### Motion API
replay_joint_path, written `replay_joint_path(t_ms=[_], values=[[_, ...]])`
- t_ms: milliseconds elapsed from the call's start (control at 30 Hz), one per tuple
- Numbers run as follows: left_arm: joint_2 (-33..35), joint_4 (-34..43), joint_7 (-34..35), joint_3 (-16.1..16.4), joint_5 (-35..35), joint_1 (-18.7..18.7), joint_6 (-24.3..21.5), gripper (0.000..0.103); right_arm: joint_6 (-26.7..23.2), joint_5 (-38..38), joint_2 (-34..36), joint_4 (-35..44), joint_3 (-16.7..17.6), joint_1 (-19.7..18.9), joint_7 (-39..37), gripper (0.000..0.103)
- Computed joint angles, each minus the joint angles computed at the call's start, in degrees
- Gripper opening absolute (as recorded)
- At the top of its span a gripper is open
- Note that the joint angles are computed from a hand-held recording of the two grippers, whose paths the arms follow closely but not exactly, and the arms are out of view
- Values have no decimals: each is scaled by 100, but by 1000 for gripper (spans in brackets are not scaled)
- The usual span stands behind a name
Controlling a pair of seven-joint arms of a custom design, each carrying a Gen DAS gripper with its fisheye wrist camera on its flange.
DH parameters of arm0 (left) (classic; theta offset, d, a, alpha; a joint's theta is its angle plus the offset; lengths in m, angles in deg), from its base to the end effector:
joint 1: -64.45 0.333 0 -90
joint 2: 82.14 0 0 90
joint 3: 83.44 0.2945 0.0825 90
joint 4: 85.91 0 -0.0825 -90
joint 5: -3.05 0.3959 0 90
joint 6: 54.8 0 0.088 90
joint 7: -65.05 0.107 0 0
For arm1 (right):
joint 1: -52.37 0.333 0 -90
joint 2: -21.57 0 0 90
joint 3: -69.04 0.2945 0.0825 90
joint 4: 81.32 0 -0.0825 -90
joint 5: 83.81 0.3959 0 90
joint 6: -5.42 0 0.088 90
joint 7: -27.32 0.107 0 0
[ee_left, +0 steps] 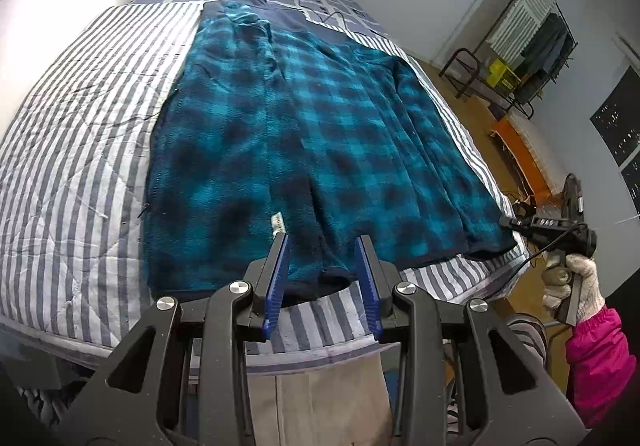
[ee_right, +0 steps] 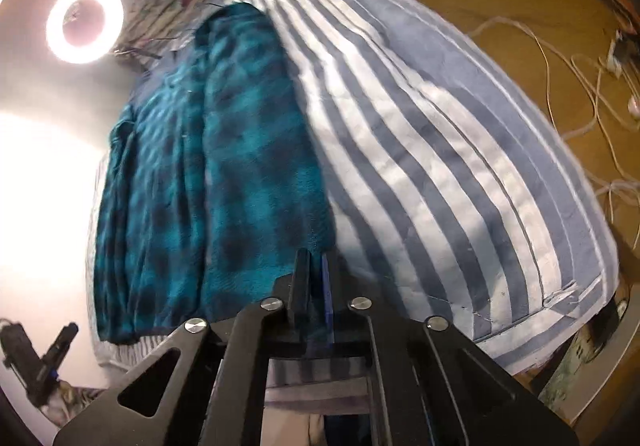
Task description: Fold large clothes
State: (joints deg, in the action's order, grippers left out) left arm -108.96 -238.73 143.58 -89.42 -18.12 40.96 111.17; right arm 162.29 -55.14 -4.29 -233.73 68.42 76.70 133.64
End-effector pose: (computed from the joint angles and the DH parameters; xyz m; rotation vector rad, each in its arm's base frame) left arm 0.3966 -0.1994 0.4383 -2.0024 1.9896 -1.0269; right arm 0.4104 0.1600 0.4126 -1.5274 2.0309 0.0915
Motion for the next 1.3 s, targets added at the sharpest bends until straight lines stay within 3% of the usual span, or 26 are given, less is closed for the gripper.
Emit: replay_joint_path(t_ms=[367,567,700,867,1033,1200,1300], values=[[147,158,368,215,-372,-198,55,33,442,-711,-69,668,457,181,257,1],[169,168,566,358,-686,-222,95,33,225,-852,834,1737,535,727,-433,1],[231,218,527,316,-691,-7,62,33,-100,-1080,1598,2376,858,773,-693,1],[421,345,667,444,-940,-1,47,33,-636,-1084,2570,3050,1131,838,-1173,1],[742,606,1253,688,-1716,-221,-97,33,-1081,-835,2904,3276,1269,743,-1657,6],[1206,999,2077,755,-2790,-367,-396,34,-1251,528,2283,2906,1147,581,-2711,14],[1529,1293,2518,689,-3366,-370,-642,34,-1128,778,1936,2710,991,536,-2857,16]])
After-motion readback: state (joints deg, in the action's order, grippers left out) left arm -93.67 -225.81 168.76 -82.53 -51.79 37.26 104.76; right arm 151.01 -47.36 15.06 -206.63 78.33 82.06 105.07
